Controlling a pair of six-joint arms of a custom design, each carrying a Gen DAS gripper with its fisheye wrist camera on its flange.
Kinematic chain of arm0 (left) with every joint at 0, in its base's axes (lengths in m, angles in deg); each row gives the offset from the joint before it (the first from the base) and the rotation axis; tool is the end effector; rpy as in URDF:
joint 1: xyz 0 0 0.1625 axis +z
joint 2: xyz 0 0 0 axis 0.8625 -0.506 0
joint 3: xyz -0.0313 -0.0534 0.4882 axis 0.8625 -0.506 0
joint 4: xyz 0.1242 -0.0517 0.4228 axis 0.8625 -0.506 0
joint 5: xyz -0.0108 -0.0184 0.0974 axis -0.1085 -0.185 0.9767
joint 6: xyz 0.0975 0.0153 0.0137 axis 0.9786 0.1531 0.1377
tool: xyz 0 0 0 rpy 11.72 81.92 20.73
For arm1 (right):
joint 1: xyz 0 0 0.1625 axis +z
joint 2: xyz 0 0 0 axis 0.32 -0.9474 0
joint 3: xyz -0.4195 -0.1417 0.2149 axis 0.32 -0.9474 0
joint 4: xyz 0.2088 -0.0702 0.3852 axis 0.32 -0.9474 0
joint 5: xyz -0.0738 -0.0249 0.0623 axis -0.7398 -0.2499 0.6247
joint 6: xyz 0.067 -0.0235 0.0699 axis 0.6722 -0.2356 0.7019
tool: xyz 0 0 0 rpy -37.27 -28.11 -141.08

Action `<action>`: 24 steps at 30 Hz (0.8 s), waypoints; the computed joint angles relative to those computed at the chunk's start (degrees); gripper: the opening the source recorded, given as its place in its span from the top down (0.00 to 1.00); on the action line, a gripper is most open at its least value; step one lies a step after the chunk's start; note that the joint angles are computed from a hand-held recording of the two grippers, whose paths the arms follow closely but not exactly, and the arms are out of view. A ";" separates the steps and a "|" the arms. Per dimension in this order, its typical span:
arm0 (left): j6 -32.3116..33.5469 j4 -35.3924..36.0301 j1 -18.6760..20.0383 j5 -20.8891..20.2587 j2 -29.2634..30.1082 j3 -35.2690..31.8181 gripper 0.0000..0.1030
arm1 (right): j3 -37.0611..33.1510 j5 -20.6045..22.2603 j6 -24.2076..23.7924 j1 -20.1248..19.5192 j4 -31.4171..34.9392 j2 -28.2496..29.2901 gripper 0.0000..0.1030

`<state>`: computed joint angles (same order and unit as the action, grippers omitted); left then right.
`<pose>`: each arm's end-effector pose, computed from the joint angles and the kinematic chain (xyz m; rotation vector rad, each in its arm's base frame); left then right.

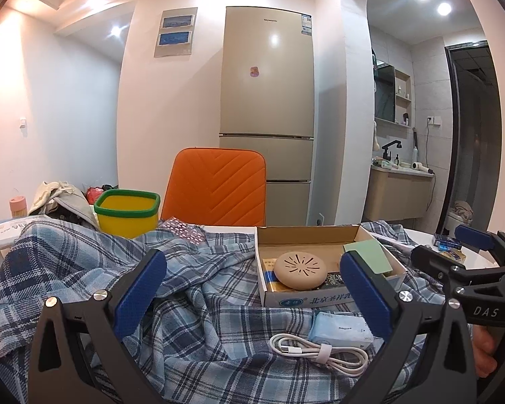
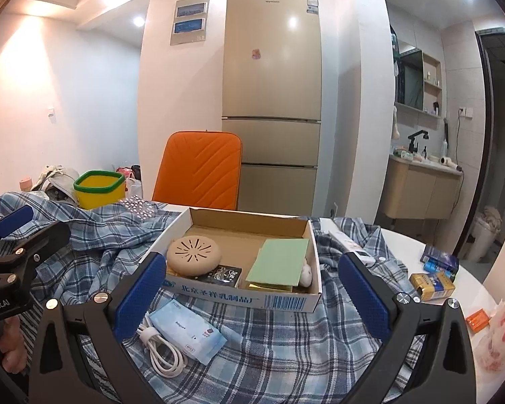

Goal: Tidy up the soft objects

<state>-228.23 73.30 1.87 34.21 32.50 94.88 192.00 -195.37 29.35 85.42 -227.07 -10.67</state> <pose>-0.1874 -0.6807 0.1629 1.1389 2.2464 -1.3439 0.2226 -0.6100 0.1584 0.2751 -1.8327 1.3942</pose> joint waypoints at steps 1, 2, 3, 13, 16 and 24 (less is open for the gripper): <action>0.01 0.49 0.00 -0.06 0.17 -0.29 0.00 | 0.20 0.28 0.17 -0.05 0.41 -0.11 0.00; -0.13 1.24 0.03 -0.10 0.43 -0.81 0.00 | 0.37 0.44 0.46 -0.10 1.15 -0.26 0.00; -0.40 1.83 0.07 -0.27 0.64 -1.23 0.00 | 0.35 0.28 0.57 -0.08 1.58 -0.27 0.00; -2.27 3.73 0.07 -3.19 1.69 -3.06 0.00 | 1.21 -0.88 9.90 -1.14 16.00 -4.12 0.00; -2.93 4.82 0.15 -3.88 2.10 -3.91 0.00 | 1.07 -0.72 13.42 -1.25 22.67 -5.01 0.00; -4.88 7.92 0.45 -3.76 2.74 -5.84 0.00 | -0.55 3.75 25.24 -2.27 46.71 -7.72 0.18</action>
